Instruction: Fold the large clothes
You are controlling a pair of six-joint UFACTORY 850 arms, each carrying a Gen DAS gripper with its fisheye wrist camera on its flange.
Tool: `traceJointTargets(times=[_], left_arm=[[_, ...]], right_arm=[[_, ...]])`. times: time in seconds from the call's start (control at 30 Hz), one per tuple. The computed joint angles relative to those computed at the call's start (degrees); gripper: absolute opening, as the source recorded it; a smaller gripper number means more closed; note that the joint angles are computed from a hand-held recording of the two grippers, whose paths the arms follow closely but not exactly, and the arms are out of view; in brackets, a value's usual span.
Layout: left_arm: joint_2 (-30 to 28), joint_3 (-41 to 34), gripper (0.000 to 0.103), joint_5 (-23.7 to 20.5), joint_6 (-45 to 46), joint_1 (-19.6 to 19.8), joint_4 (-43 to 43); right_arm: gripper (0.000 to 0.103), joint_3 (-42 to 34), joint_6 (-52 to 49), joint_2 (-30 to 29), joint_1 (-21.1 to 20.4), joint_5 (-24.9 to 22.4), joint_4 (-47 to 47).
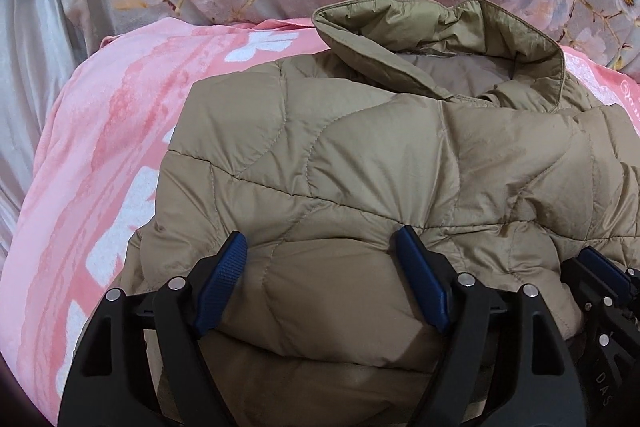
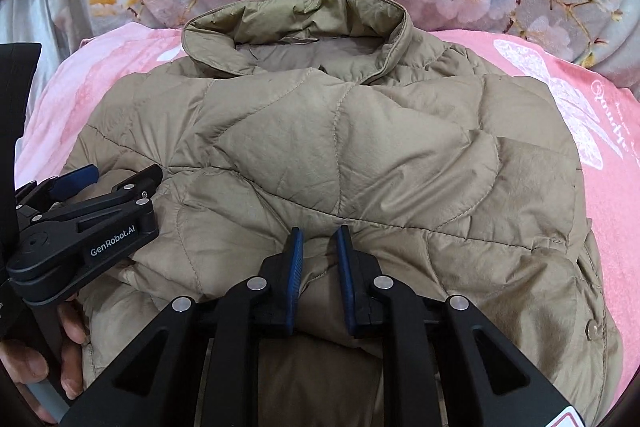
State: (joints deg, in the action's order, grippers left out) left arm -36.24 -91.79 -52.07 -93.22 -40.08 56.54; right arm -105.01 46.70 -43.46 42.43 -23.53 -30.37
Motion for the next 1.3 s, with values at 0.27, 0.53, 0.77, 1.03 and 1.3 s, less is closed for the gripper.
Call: traceJointTargets(times=[0.27,0.53,0.77,1.03,1.3], left_arm=[[-0.8,-0.9,0.076,-1.4,0.5,-0.2,0.1],[-1.0,-1.3,0.077,-2.1,0.9,-0.3,0.0],[3.5,4.4,0.088,8.3,-2.0,1.3,1.2],[10.6,5.4,0.094,28.4,-9.5,8.7,1.8],[-3.6,-13.1,0.030,27.4,31.3,14.7,-43.7]], right_arm=[[0.015,0.1,-0.1,0.0,-0.1,0.3,0.4],[0.015,0.1,-0.1,0.0,-0.1,0.4,0.6],[0.020,3.0,-14.7,2.4,-2.3,5.1,18.7],[0.049,-6.8,-39.1,-0.2,-8.8,5.1,56.2],[0.003,-47.0,-25.7,-26.3,-11.0,-15.1,52.5]])
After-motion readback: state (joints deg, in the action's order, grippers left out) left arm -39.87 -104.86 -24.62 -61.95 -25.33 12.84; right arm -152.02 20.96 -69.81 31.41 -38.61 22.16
